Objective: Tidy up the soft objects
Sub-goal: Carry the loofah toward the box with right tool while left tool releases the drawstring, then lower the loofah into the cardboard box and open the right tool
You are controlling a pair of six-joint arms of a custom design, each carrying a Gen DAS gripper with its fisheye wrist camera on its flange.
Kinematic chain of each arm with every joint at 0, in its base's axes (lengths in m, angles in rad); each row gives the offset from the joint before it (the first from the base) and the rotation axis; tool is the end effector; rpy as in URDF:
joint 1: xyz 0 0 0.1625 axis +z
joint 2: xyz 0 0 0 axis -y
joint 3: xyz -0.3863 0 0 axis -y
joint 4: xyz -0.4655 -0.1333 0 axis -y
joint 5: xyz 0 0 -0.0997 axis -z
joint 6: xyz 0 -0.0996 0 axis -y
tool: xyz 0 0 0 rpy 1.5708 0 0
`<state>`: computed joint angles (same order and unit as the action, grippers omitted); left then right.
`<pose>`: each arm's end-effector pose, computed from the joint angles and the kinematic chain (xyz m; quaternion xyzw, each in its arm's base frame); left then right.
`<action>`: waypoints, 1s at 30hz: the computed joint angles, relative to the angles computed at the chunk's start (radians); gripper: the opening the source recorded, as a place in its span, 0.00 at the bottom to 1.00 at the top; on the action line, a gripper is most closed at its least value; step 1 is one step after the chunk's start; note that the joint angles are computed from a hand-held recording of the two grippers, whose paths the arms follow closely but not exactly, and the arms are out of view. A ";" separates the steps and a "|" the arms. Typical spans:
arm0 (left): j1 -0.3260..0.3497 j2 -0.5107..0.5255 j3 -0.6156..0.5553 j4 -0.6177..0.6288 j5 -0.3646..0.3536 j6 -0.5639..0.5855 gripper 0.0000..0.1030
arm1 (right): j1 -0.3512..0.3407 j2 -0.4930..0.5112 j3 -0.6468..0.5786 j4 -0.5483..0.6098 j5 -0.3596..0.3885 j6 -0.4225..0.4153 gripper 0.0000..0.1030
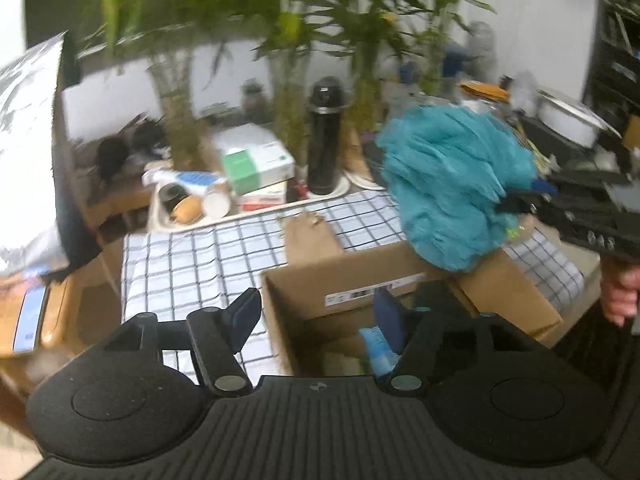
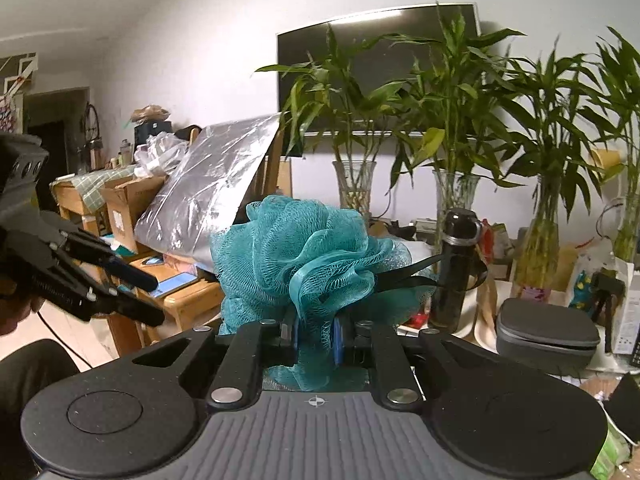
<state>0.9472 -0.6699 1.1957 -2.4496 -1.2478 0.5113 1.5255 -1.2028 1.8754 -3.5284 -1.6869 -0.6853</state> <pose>-0.3518 -0.7714 0.1146 0.4984 0.8345 -0.1819 0.1483 0.0933 -0.6310 0.3007 0.2184 -0.7696 0.5421 0.2571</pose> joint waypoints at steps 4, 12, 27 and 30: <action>-0.011 -0.016 0.001 0.026 0.022 -0.074 0.60 | 0.006 -0.002 0.006 0.013 -0.005 -0.003 0.18; -0.067 -0.047 -0.013 0.061 0.050 -0.074 0.60 | 0.007 -0.015 0.025 0.021 -0.027 0.007 0.18; -0.053 -0.049 0.006 -0.012 0.109 0.043 0.67 | 0.022 -0.034 0.010 0.271 -0.075 -0.043 0.95; -0.032 -0.040 -0.007 0.008 0.146 0.012 0.67 | 0.018 -0.048 0.019 0.263 -0.058 -0.001 0.99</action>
<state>0.9149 -0.7104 1.1882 -2.4417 -1.1015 0.5228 1.5432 -1.2505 1.8940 -3.2655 -1.7451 -0.6861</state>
